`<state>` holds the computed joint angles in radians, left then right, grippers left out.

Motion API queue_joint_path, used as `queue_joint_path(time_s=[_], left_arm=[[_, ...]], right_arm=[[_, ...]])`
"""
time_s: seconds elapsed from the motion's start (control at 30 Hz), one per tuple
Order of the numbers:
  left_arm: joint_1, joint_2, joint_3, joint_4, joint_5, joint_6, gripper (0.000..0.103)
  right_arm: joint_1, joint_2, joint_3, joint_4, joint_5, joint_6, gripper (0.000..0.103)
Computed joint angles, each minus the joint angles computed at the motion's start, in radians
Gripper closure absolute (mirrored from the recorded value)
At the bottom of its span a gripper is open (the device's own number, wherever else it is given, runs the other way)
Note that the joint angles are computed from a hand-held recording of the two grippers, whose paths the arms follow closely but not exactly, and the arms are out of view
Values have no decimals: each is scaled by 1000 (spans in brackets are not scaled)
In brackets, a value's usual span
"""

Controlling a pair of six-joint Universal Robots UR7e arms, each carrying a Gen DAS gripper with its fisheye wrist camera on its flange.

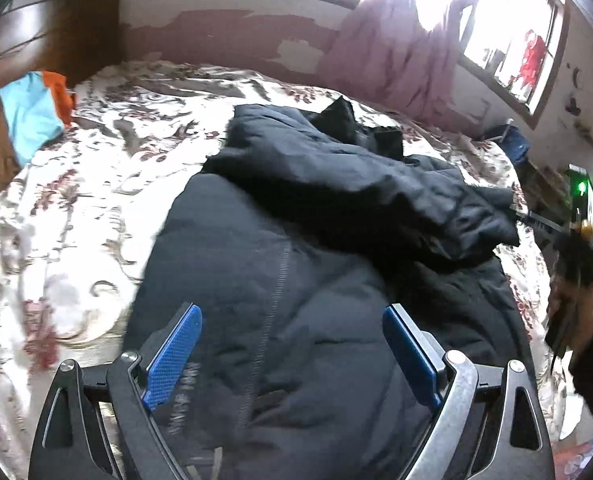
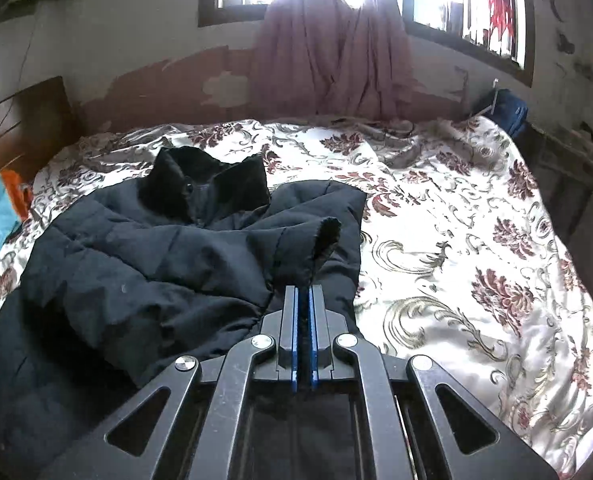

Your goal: Fold large clothes

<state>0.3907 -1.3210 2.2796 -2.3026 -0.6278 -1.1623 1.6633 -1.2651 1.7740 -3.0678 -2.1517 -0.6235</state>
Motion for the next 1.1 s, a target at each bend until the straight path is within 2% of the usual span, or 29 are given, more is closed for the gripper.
queue_joint_path(time_s=[0.07,0.13,0.17,0.2,0.27,0.3,0.33,0.43,0.53,0.6,0.73,0.8,0.9,1.0,1.1], left_arm=[[2,-11,5,11,2,0,12],[16,-11,21,-58,-8,59,12],[26,-7,24,-87,-10,85,12],[40,2,28,-136,-14,128,12],[86,38,31,-293,-20,271,12],[105,56,22,-340,-23,321,12],[134,76,8,-391,-28,385,12],[192,116,-34,-452,-11,481,12],[222,141,-76,-448,4,490,12],[230,148,-113,-388,3,452,12],[250,182,-248,-197,-10,392,12],[268,212,-325,-122,-44,423,12],[291,275,-424,-66,-63,513,12],[329,346,-534,-8,-92,589,12],[365,407,-636,43,-150,605,12]], right_arm=[[-17,-3,8,-3,21,-8,97],[-28,6,23,-46,9,-29,93],[-33,1,42,-70,16,-41,83],[-36,3,56,-109,21,-61,65],[-34,29,94,-234,58,-98,45],[-41,37,118,-299,105,-115,44],[-38,60,126,-332,119,-119,44],[-32,114,144,-334,142,-63,44],[-18,114,156,-224,131,6,44],[0,99,159,-166,114,11,44],[35,84,90,38,48,43,44],[36,92,27,196,34,104,43],[32,126,-50,348,2,158,43],[26,160,-87,412,-43,208,43],[9,182,-125,469,-49,278,42]])
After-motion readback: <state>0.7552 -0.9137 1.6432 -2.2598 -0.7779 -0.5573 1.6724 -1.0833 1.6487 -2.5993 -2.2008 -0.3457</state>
